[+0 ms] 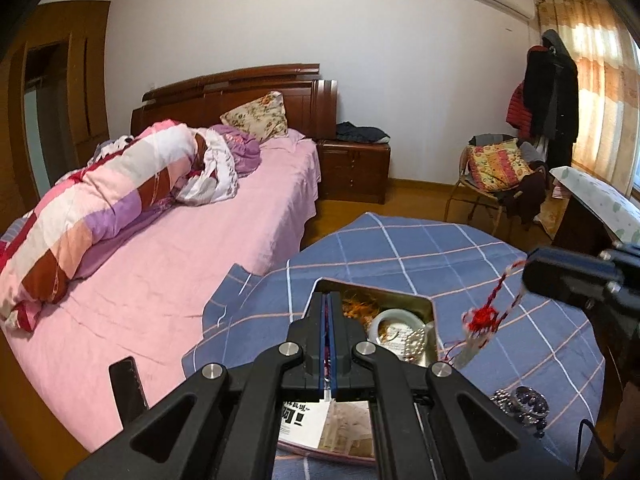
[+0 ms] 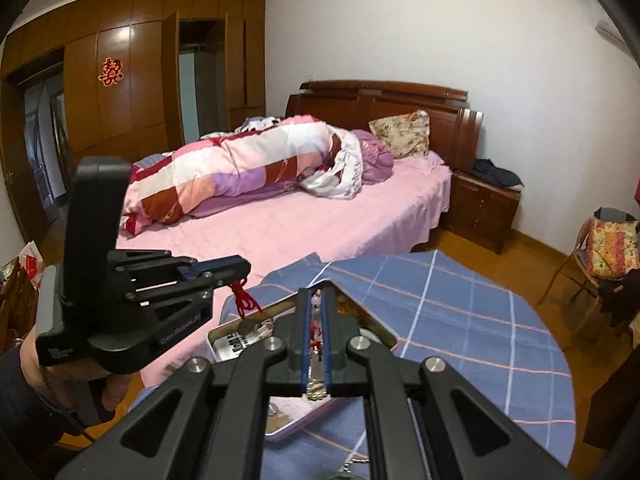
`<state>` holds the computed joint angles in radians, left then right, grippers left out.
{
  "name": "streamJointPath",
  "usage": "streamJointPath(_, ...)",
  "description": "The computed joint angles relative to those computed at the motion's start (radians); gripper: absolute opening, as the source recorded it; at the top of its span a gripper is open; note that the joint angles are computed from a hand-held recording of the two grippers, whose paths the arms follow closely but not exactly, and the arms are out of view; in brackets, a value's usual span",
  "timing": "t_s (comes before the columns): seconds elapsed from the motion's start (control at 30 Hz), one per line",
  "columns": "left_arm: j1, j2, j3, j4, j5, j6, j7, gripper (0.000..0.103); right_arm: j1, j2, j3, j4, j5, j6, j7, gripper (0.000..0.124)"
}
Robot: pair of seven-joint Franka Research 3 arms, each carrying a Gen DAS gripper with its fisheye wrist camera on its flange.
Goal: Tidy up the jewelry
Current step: 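Carry the red charm bracelet into the tin and open the right tool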
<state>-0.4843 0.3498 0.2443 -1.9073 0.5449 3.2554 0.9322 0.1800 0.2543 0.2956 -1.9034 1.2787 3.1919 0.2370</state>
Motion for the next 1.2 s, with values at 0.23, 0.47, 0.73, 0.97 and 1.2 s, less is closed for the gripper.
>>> streamJointPath(0.23, 0.050, 0.023, -0.047, 0.006, 0.000, -0.030, 0.008, 0.000, 0.062, 0.061, -0.087, 0.009, -0.260, -0.064, 0.293, 0.007)
streamJointPath(0.47, 0.083, 0.035, -0.084, 0.002, 0.023, -0.059, -0.014, 0.000, 0.031, 0.077, -0.068, -0.016, -0.397, -0.107, 0.432, 0.007)
streamJointPath(0.73, 0.118, 0.050, -0.118, 0.009, 0.052, -0.088, -0.040, 0.000, 0.016, 0.085, -0.051, -0.042, -0.481, -0.123, 0.509, 0.007)
streamJointPath(0.97, 0.124, 0.059, -0.122, 0.013, 0.087, -0.106, -0.074, 0.000, 0.007, 0.098, -0.041, -0.048, -0.526, -0.126, 0.556, 0.007)
streamJointPath(1.2, 0.135, 0.063, -0.134, 0.016, 0.114, -0.115, -0.093, 0.000, 0.018, 0.111, -0.059, -0.046, -0.582, -0.136, 0.620, 0.007)
